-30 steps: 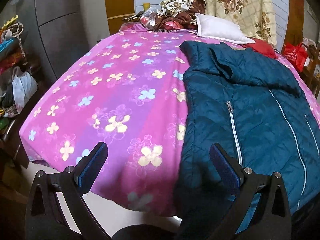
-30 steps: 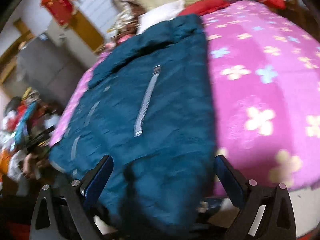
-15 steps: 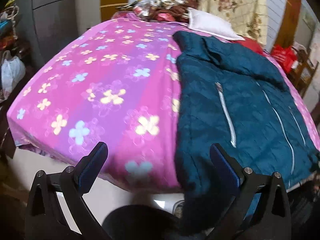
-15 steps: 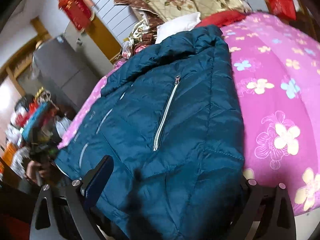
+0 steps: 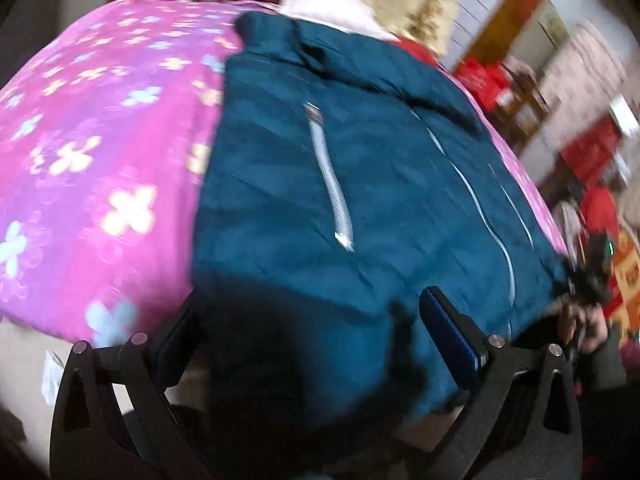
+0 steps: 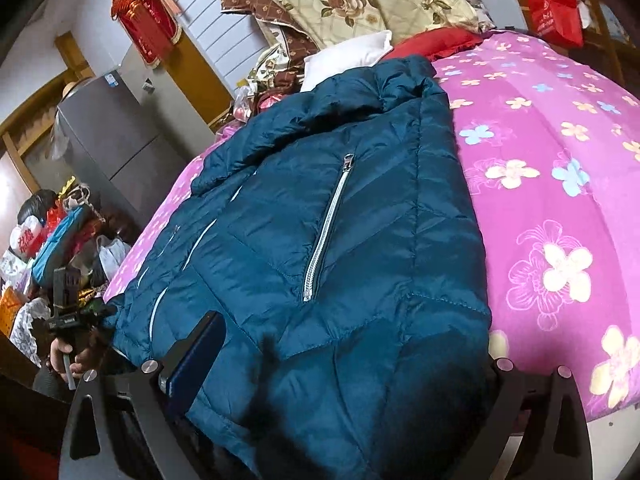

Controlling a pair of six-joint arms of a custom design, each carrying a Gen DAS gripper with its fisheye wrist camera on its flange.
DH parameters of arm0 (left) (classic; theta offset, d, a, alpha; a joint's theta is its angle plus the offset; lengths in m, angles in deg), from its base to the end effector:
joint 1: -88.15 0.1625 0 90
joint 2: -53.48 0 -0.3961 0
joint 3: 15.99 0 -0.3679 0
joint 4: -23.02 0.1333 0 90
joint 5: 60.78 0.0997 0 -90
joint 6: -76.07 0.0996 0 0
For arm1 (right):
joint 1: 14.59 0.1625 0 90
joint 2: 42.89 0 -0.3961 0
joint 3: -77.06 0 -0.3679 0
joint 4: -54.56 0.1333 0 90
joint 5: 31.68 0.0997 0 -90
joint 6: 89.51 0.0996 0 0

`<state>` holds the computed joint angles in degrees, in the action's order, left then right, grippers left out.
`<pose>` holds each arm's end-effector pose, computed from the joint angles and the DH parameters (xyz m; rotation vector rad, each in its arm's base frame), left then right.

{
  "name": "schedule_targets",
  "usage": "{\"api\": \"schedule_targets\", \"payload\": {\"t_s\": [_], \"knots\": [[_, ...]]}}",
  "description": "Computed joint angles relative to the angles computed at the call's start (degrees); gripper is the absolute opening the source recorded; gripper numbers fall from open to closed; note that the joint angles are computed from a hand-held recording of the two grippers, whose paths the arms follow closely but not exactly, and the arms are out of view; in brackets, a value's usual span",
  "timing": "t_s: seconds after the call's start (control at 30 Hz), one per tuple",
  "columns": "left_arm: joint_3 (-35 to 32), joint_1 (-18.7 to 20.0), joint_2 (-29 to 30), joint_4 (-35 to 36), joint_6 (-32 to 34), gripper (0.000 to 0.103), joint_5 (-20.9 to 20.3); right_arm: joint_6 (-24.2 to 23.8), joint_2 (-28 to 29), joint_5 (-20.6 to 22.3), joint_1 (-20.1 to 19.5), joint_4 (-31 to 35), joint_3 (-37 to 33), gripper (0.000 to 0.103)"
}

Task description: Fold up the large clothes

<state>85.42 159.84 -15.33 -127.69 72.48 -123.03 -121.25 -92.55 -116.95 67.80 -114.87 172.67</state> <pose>-0.0124 -0.6095 0.3028 0.1773 2.6551 -0.7774 0.0542 -0.6631 0.1722 0.6407 -2.8253 0.8607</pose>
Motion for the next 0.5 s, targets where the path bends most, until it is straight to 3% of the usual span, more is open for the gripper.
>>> {"api": "schedule_targets", "payload": {"t_s": [0.07, 0.13, 0.27, 0.37, 0.5], "knots": [[-1.4, 2.1, -0.3, 1.3, -3.4, 0.101, -5.3, 1.0, -0.3, 0.9, -0.3, -1.1, 0.8, 0.100], [-1.1, 2.7, -1.2, 2.0, -3.3, 0.101, -8.1, 1.5, -0.6, 1.1, -0.5, -1.8, 1.5, 0.100], [-0.2, 2.4, -3.0, 5.9, -2.3, 0.101, -10.1, 2.0, -1.3, 1.0, -0.5, -0.6, 1.9, 0.100], [-0.8, 3.2, -2.7, 6.5, -2.9, 0.101, -13.9, 1.3, -1.1, 0.5, -0.2, 0.1, 1.5, 0.100], [-1.6, 3.1, -1.2, 4.4, -3.0, 0.098, -13.1, -0.2, -0.9, 1.5, -0.1, 1.9, 1.2, 0.100]]}}
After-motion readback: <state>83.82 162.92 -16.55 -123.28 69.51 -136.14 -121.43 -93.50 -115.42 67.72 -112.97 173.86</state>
